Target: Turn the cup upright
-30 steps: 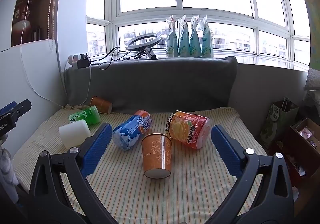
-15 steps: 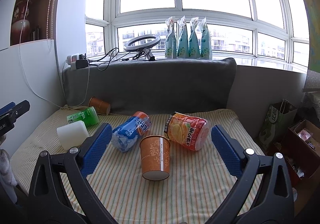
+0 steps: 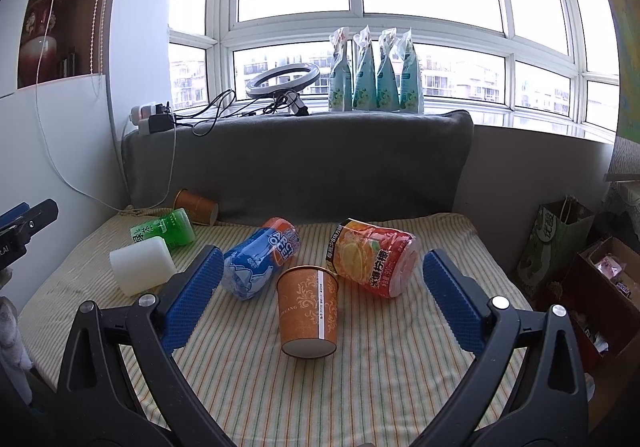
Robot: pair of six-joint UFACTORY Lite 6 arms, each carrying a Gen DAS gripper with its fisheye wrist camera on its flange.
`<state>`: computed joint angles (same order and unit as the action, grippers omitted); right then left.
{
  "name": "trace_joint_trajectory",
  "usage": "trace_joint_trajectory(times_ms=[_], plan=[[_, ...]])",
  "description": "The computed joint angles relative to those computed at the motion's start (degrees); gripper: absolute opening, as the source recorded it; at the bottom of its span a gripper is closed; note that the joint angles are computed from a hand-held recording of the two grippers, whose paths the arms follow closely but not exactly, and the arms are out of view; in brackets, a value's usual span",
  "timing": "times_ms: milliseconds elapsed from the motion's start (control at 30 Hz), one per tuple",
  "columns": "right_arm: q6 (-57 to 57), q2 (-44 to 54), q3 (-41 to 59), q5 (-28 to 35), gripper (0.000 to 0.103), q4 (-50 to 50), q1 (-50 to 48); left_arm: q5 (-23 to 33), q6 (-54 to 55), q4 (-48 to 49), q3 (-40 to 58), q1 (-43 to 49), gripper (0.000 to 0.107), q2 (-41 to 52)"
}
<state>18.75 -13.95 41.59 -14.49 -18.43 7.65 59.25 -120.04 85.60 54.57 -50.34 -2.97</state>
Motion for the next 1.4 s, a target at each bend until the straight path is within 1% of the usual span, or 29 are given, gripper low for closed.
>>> trace_joint_trajectory(times_ms=[67, 100, 267, 533, 733, 1100, 1400], plan=[[-0.6, 0.4, 0.0, -0.2, 0.102, 0.6, 0.0, -0.8, 0.2, -0.1, 0.3, 0.3, 0.084, 0.3], [-3.0, 0.7, -0.4, -0.6, 0.102, 3.0, 0.4, -1.4, 0.5, -0.1, 0.5, 0.7, 0.084, 0.3], [-4.1, 1.3, -0.6, -1.2, 0.102, 4.0, 0.2, -2.8, 1.2, -0.2, 1.6, 1.5, 0.084, 1.2], [-4.1, 2.7, -0.2, -1.7, 0.102, 3.8, -0.2, -4.7, 2.8, -0.4, 2.8, 2.8, 0.084, 2.2], [-4.6, 4.5, 1.4, -1.5, 0.102, 3.8, 0.0, -5.1, 2.9, -0.5, 3.3, 3.1, 0.084, 2.7], [-10.0, 9.0, 6.4, 0.2, 0.102, 8.4, 2.4, -5.6, 2.4, -0.4, 2.6, 3.6, 0.084, 2.2], [-19.3, 14.3, 11.7, 1.4, 0.102, 17.0, 5.3, -6.4, 1.2, -0.4, -0.8, 4.5, 0.084, -0.5]])
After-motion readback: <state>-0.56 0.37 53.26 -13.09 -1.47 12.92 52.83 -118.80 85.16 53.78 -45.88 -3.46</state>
